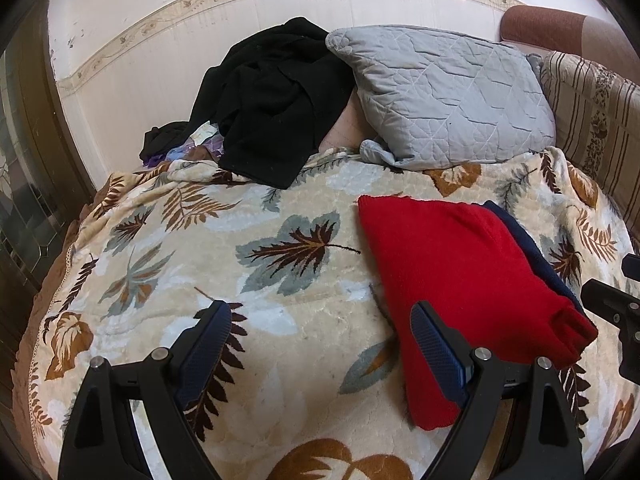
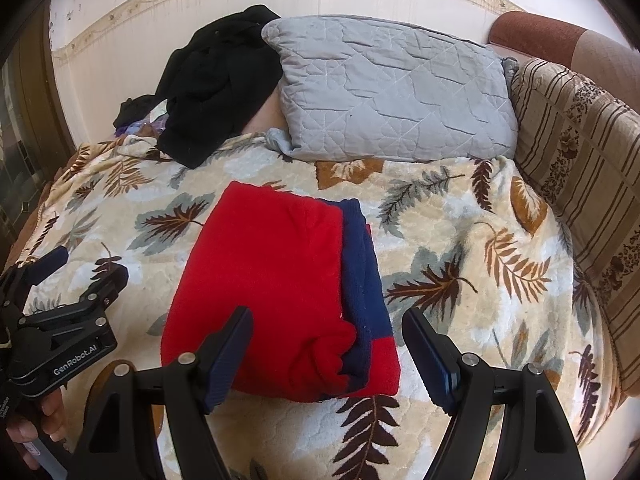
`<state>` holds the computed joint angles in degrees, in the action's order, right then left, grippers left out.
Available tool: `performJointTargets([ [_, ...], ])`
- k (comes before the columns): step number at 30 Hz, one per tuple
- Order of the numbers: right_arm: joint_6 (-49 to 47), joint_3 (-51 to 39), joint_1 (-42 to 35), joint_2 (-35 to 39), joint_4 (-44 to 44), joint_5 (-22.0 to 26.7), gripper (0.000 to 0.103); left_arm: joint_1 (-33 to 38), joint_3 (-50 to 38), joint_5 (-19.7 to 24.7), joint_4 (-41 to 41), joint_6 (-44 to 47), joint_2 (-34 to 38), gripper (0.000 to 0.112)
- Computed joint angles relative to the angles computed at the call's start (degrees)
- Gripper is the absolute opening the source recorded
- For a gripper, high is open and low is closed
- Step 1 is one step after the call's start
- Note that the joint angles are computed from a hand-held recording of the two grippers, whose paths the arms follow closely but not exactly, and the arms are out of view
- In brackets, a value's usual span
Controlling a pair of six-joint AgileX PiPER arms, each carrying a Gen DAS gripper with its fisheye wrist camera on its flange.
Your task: Fold small clothes
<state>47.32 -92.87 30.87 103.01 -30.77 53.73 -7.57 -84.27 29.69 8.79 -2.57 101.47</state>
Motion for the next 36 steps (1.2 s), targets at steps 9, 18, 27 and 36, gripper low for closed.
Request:
performJointTargets([
  [9,-2.12,-2.64,-0.51,2.31,1.12,-0.35,0.080,0.04,-1.09,0.53,0.79,-0.92,1.09,0.091],
  [18,-4.14,-5.02,-1.56,4.77,2.27,-0.93,0.080,-0.28,-3.34,1.55,2.62,-3.04,3.33,0.091],
  [27,-6.46,-7.44,-2.90,7.65,3.32,-0.86,0.080,-0.86,-6.20,3.05,4.51,-4.95,5.98,0.091],
  [36,-7.40,-9.09,-3.36,8.95,2.62,-0.46,0.080,-0.66,-10.02,5.69,3.98,-5.51,9.22,0.091],
])
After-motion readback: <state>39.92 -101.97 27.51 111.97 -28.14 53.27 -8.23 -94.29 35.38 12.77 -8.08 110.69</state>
